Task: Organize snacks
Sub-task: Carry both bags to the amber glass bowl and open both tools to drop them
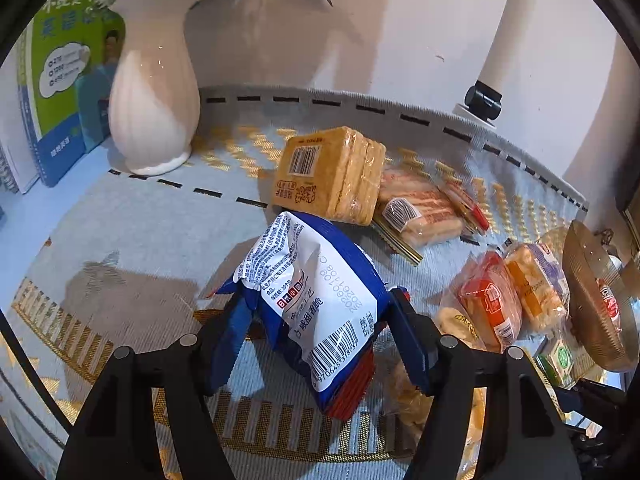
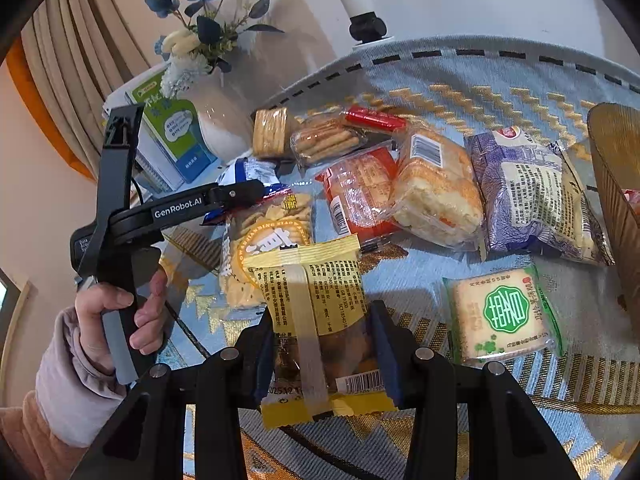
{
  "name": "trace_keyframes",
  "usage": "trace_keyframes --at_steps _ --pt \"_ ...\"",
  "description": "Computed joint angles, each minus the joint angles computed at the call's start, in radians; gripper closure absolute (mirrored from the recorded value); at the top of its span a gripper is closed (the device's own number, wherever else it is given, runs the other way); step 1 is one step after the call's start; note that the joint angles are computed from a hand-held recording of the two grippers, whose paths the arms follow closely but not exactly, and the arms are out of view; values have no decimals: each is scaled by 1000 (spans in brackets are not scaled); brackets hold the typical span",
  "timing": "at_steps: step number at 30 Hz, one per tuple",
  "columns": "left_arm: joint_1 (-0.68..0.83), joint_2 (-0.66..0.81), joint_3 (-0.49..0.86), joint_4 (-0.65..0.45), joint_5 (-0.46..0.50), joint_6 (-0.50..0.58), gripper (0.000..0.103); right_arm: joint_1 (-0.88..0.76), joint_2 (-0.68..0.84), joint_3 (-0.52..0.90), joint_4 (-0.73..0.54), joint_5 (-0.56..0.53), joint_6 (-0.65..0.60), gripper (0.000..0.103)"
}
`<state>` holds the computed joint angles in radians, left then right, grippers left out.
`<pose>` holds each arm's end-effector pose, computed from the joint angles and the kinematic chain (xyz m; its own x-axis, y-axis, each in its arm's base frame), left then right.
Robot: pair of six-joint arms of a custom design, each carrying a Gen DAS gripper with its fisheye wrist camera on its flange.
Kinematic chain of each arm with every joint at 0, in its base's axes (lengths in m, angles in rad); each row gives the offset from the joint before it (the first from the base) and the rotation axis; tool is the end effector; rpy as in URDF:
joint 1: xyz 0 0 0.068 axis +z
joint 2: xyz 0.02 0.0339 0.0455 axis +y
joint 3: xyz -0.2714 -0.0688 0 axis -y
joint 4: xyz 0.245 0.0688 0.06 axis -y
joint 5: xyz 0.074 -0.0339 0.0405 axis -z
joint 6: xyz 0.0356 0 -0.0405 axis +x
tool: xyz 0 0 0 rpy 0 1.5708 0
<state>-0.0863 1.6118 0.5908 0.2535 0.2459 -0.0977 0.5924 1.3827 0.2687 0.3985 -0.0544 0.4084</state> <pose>0.2866 -0.0335 0.1318 -0.7136 -0.0332 -0.6997 0.1894 0.9525 -0.2384 0.1763 0.1210 0.1148 -0.7344 -0.0163 -0.6785 -0.3268 0.8847 0.3325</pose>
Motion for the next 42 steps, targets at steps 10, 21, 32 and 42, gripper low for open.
trace_keyframes --at_steps 10,21,32,42 --pt "9 -70 -93 117 56 -15 37 35 -65 -49 62 -4 -7 61" --pt "-69 -360 -216 111 57 -77 38 -97 -563 -139 -135 -98 -25 61" --pt "-480 -390 -27 -4 -159 -169 38 -709 -1134 -90 -641 -383 -113 61" --pt "-698 -175 167 53 -157 -248 38 -1183 -870 -32 -564 -613 -249 61"
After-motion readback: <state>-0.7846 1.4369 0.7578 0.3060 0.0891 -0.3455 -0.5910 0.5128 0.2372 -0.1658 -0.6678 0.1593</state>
